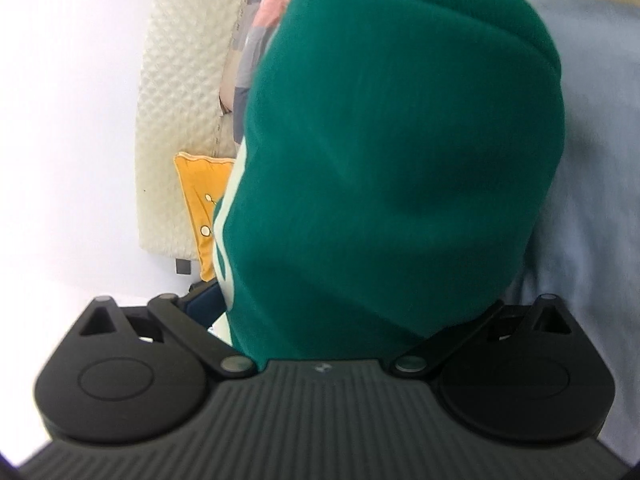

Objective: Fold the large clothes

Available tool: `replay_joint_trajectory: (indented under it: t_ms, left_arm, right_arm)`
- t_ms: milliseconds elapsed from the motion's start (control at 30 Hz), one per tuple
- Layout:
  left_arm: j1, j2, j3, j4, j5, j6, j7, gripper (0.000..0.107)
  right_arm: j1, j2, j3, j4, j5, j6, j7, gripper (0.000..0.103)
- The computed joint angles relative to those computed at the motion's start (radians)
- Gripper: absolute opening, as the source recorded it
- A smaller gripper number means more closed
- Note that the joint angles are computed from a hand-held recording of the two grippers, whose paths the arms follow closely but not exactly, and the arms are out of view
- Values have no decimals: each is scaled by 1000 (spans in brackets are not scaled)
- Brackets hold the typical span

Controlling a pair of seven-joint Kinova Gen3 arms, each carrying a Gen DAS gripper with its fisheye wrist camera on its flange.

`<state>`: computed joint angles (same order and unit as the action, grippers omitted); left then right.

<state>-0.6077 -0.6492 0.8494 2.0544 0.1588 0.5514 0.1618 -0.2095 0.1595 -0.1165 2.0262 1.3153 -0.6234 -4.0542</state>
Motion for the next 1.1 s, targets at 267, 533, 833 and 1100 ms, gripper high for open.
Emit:
replay_joint_trajectory:
  t_ms: [267, 533, 833, 1100]
  left_arm:
    - [-13, -54, -36, 113, 90, -137, 97, 102]
    - [-62, -57, -27, 82, 88, -65, 116, 102]
    - [-178, 109, 62, 12, 26, -87, 126, 103]
    - [-198, 181, 108, -61, -80, -22, 134, 98]
  right_arm:
    - [23, -1, -13, 81, -234, -15, 138, 103]
    - [26, 11, -43, 34, -142, 45, 55, 103]
    - [11, 59, -26, -43, -2, 68, -50, 103]
    - [2, 111, -13, -76, -62, 24, 34, 87]
